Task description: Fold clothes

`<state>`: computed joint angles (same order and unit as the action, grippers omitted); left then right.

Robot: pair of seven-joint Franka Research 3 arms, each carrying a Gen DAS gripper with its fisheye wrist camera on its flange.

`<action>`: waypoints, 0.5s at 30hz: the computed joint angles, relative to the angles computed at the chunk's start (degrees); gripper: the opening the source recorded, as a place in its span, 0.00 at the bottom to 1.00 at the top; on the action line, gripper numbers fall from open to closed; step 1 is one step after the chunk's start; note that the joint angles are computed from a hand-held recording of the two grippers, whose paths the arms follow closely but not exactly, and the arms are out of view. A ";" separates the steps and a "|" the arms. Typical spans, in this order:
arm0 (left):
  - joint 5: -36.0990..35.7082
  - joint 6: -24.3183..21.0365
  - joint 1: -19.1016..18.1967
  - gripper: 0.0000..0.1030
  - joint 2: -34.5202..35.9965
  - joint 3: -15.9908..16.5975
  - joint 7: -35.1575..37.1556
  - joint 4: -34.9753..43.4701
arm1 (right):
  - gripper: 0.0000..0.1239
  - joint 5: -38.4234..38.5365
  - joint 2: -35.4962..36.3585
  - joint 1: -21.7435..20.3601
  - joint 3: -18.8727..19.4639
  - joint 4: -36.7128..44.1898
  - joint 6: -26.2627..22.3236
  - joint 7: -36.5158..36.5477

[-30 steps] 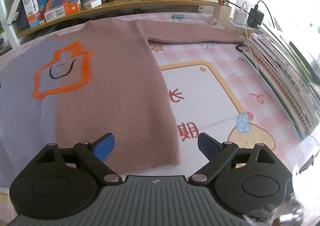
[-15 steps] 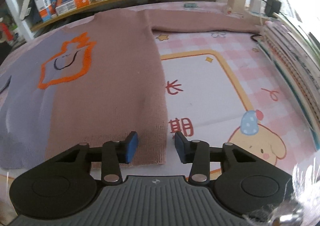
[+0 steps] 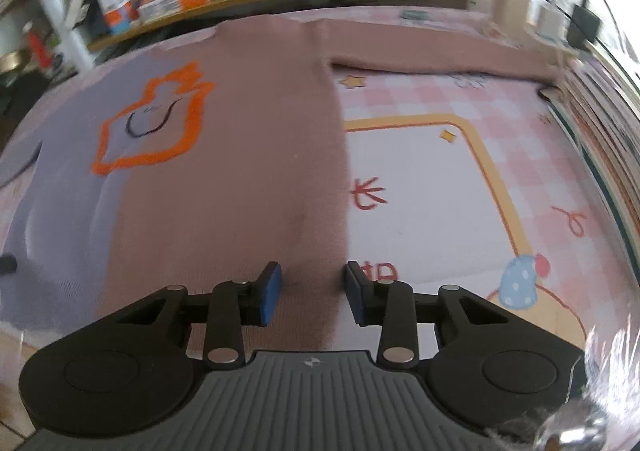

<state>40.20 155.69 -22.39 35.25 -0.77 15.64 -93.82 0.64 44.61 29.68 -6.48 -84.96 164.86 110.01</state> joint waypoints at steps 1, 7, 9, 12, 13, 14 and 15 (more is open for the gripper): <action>0.08 -0.40 -0.29 0.31 0.04 0.29 -0.56 0.15 | 0.22 -0.17 0.11 -0.12 0.27 0.21 -0.09 -0.62; -1.46 2.37 0.79 0.04 -0.30 -0.19 -2.30 -0.58 | 0.08 1.24 -0.76 -1.37 2.26 -0.74 3.04 -4.51; 2.96 6.10 -2.07 0.04 -2.09 3.81 -8.04 -2.24 | 0.07 2.28 -2.42 -1.32 2.28 -3.10 7.85 -4.71; 11.96 7.18 -6.20 0.04 -4.60 8.60 -16.98 -3.19 | 0.07 4.25 -5.18 -0.97 2.26 -6.57 14.96 -6.58; 12.25 6.96 -5.51 0.04 -4.73 7.84 -17.29 -3.41 | 0.07 5.11 -5.50 -0.82 2.07 -6.68 14.41 -6.93; 11.02 6.62 -3.85 0.04 -4.52 6.01 -16.17 -3.66 | 0.07 5.73 -5.11 -0.65 1.73 -5.91 11.69 -7.29; 9.68 6.30 -2.32 0.04 -4.27 4.34 -14.99 -3.88 | 0.07 6.02 -4.61 -0.57 1.42 -4.99 8.83 -7.38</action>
